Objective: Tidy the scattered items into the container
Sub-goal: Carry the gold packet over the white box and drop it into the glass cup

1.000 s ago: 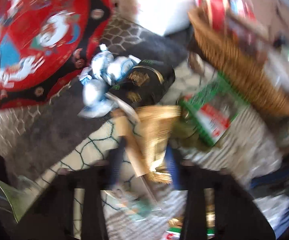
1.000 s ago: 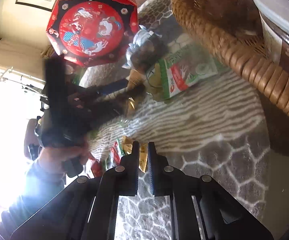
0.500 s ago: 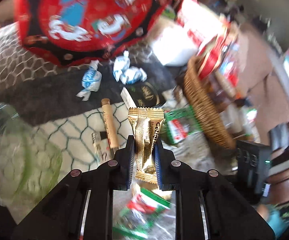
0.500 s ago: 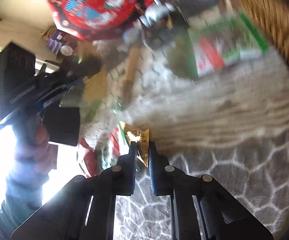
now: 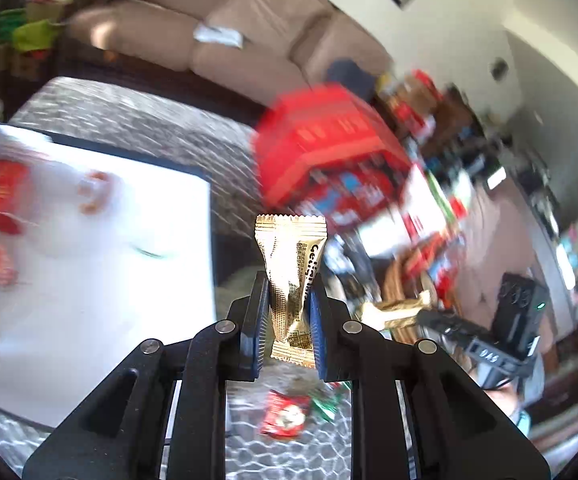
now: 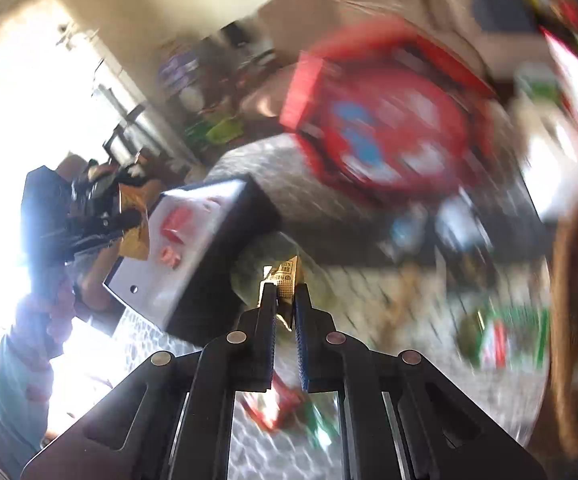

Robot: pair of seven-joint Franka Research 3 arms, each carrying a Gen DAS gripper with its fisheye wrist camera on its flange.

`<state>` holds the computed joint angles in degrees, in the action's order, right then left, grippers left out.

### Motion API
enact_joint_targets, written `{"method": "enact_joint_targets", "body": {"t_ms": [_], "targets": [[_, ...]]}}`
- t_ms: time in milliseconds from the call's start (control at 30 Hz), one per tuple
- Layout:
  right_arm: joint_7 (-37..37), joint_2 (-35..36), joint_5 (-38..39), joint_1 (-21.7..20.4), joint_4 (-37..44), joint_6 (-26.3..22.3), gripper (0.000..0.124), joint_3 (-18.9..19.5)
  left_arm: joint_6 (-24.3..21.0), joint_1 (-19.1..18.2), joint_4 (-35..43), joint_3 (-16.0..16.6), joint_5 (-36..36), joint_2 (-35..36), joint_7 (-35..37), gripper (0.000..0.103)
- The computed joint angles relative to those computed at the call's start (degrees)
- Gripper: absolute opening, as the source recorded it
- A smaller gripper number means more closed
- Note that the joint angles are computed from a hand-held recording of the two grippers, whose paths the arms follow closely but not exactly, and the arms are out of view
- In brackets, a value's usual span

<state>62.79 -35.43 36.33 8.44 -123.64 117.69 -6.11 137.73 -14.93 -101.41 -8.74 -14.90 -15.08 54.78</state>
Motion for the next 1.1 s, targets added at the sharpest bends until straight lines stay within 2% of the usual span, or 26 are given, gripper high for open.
{"method": "enact_joint_targets", "body": {"t_ms": [100, 200, 267, 333, 467, 567, 600, 667, 767, 800, 867, 900, 967, 1033, 1100], "targets": [[1.6, 6.58, -3.09, 2.37, 7.98, 1.39, 0.008, 5.31, 0.68, 1.21, -3.82, 1.72, -0.28, -2.73, -0.12, 0.018], [7.42, 16.33, -8.72, 4.59, 17.47, 1.46, 0.008, 10.68, 1.85, 1.58, -6.57, 3.26, -1.56, -3.98, 1.27, 0.018], [12.7, 23.45, -17.29, 5.87, 23.5, 2.27, 0.008, 14.74, 3.46, 1.47, -8.16, 4.15, -2.92, -4.31, 2.77, 0.018], [18.59, 30.66, -26.86, 7.89, 29.43, 1.14, 0.008, 17.58, 5.18, 1.07, -9.7, 5.21, -5.08, -4.6, 4.87, 0.018], [26.94, 41.73, -44.68, 13.89, 38.02, -3.87, 0.008, 18.56, 5.99, 0.65, -12.93, 7.48, -8.98, -6.39, 9.4, 0.018], [30.07, 47.45, -51.36, 18.32, 42.8, -9.19, 0.008, 16.97, 6.36, 0.45, -14.88, 8.57, -11.51, -7.14, 11.95, 0.018], [30.62, 48.38, -51.08, 19.08, 43.59, -10.16, 0.009, 16.29, 6.42, 0.42, -15.61, 8.81, -12.31, -7.51, 12.58, 0.018], [31.2, 49.66, -44.71, 19.19, 45.42, -11.07, 0.011, 15.44, 7.14, 0.18, -17.17, 9.09, -13.93, -8.34, 13.55, 0.018], [30.39, 49.76, -37.18, 19.27, 46.52, -10.88, 0.023, 14.42, 8.32, -0.13, -18.91, 9.58, -15.83, -9.0, 14.86, 0.017], [29.9, 49.39, -34.74, 18.89, 46.54, -10.58, 0.024, 14.15, 8.7, -0.55, -19.27, 9.93, -16.98, -9.03, 15.45, 0.017], [29.35, 49.09, -33.04, 18.57, 47.27, -10.51, 0.024, 13.43, 9.21, -0.95, -19.44, 10.13, -18.44, -8.72, 16.1, 0.017], [29.26, 49.02, -33.39, 18.59, 47.81, -9.98, 0.027, 13.04, 9.45, -1.46, -19.26, 10.45, -19.71, -8.3, 16.87, 0.017], [27.29, 47.25, -29.32, 16.93, 46.54, -7.23, 0.029, 12.72, 10.43, -2.94, -18.48, 11.39, -23.92, -6.91, 19.42, 0.017], [24.44, 45.21, -20.44, 13.95, 44.47, -5.61, 0.03, 12.59, 11.62, -4.18, -17.1, 12.03, -29.01, -4.97, 22.72, 0.017], [22.32, 43.38, -10.83, 10.92, 42.37, -5.69, 0.032, 12.11, 12.33, -7.17, -15.49, 14.4, -39.95, -2.84, 31.36, 0.017]]}}
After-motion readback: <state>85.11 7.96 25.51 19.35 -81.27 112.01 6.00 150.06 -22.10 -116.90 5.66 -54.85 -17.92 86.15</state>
